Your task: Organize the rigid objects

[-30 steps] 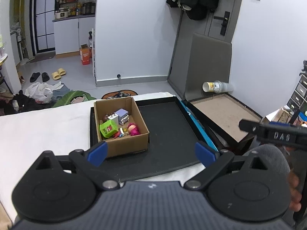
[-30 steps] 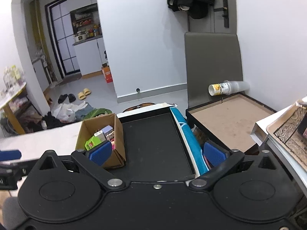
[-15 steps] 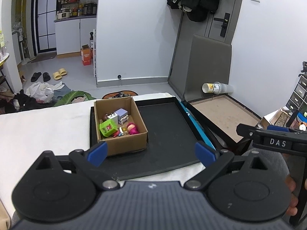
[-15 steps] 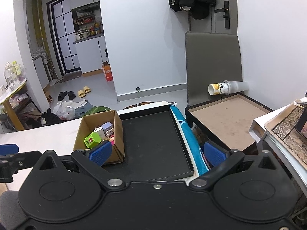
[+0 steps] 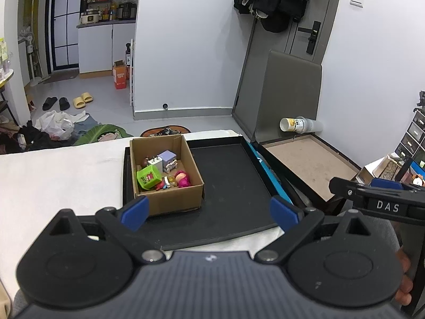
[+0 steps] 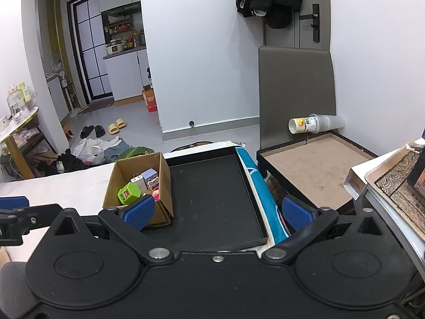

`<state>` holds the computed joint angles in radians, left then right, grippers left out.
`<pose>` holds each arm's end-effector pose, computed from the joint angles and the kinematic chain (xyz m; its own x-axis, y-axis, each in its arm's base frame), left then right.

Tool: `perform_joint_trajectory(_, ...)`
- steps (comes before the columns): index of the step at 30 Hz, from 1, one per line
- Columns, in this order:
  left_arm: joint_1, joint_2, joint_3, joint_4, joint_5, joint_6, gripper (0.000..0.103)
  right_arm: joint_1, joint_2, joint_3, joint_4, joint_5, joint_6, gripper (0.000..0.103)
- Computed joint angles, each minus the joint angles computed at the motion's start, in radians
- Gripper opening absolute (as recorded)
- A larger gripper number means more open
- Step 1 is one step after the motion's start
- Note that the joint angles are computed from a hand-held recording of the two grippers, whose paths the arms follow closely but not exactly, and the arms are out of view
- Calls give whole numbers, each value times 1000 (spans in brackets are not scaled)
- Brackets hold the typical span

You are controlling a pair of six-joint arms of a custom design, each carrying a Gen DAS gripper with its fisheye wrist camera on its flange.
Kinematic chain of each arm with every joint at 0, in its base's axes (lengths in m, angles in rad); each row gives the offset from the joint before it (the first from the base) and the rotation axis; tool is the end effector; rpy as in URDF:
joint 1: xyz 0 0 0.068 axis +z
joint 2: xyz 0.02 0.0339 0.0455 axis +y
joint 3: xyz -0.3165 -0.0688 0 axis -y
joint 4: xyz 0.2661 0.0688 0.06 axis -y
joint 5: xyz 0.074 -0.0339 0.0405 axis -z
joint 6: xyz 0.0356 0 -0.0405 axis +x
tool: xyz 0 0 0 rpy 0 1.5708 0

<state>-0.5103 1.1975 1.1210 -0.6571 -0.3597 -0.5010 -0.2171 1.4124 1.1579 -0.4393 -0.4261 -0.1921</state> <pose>0.2279 -0.1132 0.3758 -0.6225 -0.1668 -0.7647 -0.0797 0.9855 -0.1500 0.3201 -0.0555 0.3491 -0.5912 -0.0476 -0.8051 -0.2313 0.9663 0.1127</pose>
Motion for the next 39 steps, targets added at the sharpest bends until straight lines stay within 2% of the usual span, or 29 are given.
perform_joint_trajectory(12,-1,1,-5,2,-4,4,97,5,-3,6,-14,7,4,103)
perform_joint_trajectory(16,-1,0,-9,7,-7,5,97,-10,14,35,-63,-32,10,103)
perform_joint_trajectory(39,-12,-4,-14,6,-13,4,97,-4,-11,18,-51,1,17,103)
